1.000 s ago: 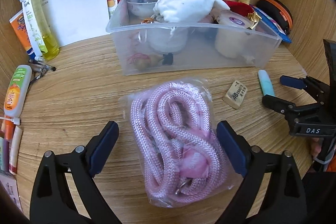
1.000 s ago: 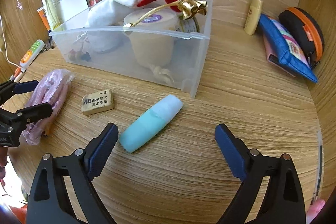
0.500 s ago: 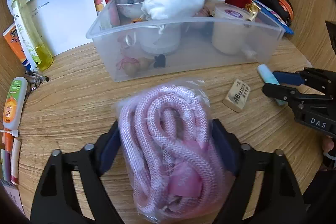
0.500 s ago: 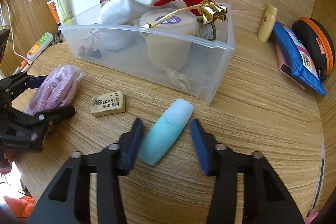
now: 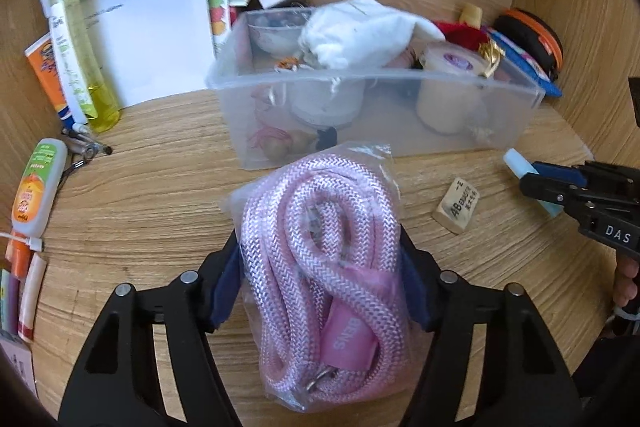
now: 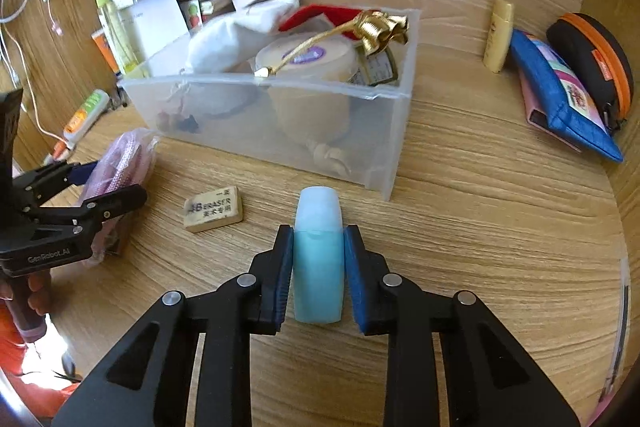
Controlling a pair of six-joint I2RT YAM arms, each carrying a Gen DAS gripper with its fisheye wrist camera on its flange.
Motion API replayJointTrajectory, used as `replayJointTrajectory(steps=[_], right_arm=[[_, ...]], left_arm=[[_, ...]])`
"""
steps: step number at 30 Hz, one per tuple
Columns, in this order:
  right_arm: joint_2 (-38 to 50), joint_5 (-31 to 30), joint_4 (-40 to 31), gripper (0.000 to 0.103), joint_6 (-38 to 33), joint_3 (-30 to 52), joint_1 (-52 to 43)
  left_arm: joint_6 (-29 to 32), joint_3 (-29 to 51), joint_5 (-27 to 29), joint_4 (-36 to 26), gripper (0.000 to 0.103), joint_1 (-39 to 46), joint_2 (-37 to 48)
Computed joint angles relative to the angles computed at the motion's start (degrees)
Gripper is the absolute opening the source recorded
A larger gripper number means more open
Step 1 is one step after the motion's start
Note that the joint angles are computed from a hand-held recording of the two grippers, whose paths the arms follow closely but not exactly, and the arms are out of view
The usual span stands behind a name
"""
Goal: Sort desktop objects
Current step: 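Carry the pink rope bag and light blue bottle into the clear box and release both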
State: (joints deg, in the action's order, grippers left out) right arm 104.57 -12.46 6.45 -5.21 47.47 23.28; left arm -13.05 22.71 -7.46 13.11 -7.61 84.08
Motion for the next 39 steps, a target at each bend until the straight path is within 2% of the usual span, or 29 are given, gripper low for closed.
replayJointTrajectory(steps=[8,18,29,39], right_arm=[[-6.21,-2.00,1.16,0.023,1.36,-3.32,-1.34],[-9.93,-3.05,1.08,0.023,2.51,-2.38,-1.17],[-10.27,-2.81,0.44,0.023,3.11,2.38,1.18],[-3.07,-1.74,-1.82,0.023,3.68,12.66,5.38]], left_arm=[[-1.11,-3.47,0.43,-2.92,0.067,2.40,-11.95],[-1.52,-2.95,0.76,-6.23,0.067,3.60,-19.43],[0.68,2.21,4.64,-5.21,0.067,6.00,-17.13],[2.72,9.09,8.48,-3.07,0.067,8.89,-9.36]])
